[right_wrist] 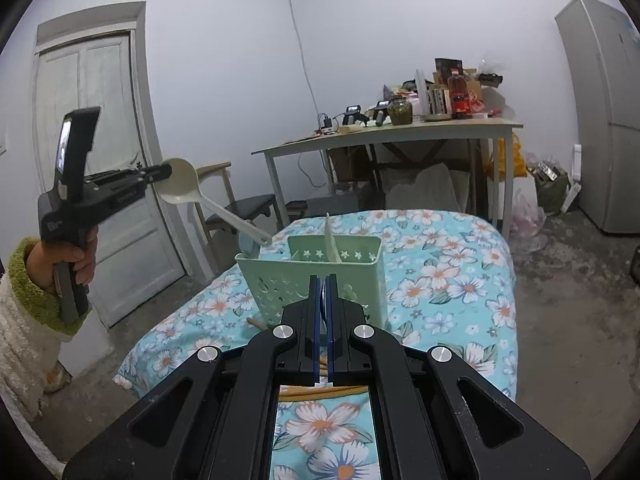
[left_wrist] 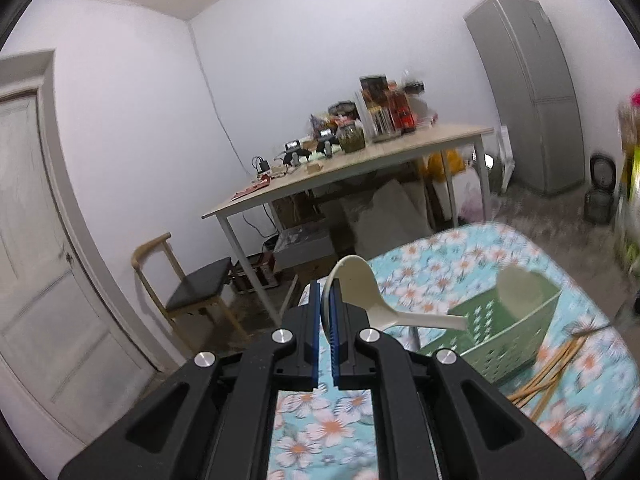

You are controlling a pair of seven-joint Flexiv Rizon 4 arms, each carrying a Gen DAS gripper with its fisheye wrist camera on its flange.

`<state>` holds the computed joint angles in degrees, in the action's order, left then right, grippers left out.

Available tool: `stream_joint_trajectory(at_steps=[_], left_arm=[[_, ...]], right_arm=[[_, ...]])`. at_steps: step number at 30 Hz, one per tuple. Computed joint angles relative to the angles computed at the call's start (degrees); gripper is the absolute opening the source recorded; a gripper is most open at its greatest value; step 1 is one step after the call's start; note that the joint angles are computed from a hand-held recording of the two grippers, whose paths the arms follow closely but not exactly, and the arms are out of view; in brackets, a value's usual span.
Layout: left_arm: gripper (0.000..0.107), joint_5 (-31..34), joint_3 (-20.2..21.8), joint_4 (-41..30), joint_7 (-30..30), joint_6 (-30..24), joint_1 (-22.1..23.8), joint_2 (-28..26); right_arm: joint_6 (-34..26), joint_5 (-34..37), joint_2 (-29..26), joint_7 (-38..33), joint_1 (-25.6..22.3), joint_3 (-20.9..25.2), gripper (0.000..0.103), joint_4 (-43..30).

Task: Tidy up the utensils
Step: 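Insert the white spoon into the green holder and open the left gripper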

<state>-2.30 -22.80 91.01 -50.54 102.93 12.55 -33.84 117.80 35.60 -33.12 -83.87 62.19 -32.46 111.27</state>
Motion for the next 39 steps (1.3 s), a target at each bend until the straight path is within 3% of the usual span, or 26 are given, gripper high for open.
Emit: stream_joint_trajectory(at_steps=[4,8,14,20,26,30,35,39], left_arm=[[0.004,0.02,7.63,-3.1,1.72,0.36,-6.31,-1.54],[0.004,0.42,12.38,-4.92,4.05,0.45,-10.38,-3.07],[0.004,-0.22,15.08,-6.64,7.6,-2.42,-13.8,-4.71],[0.005,-2.13,14.27,-7.03,8.93,-4.82,-14.25,-5.25],[0.01,-6.08,8.4,-5.96,9.62,-10.18,-10.64,-4.37],[0.013,-10.32,2.37,-4.79,11.06,-13.29,-6.72,-3.99],[0.023,-20.33,-12.58,-1.44,15.85,-17.92,3.46,-3.92],[0.036,-28.11,-22.16,1.65,18.92,-17.53,10.26,-4.21]], right_arm=[[0.02,-0.37,-0.16,0.33,-1.12,1.24,0.001,-0.42],[0.02,-0.4,-0.13,0.36,-1.04,1.27,0.001,-0.42],[0.34,-0.46,0.42,-0.04,-1.21,1.95,0.001,-0.04],[0.28,0.18,1.04,-0.99,-0.45,1.8,0.001,0.5],[0.35,0.81,1.72,-1.72,0.28,1.57,0.001,1.12],[0.69,1.71,2.33,-2.66,1.17,1.09,0.001,1.83],[0.77,1.79,3.34,-2.93,-0.47,2.99,0.001,2.02],[1.11,1.74,3.98,-3.33,-1.76,4.3,0.001,1.8]])
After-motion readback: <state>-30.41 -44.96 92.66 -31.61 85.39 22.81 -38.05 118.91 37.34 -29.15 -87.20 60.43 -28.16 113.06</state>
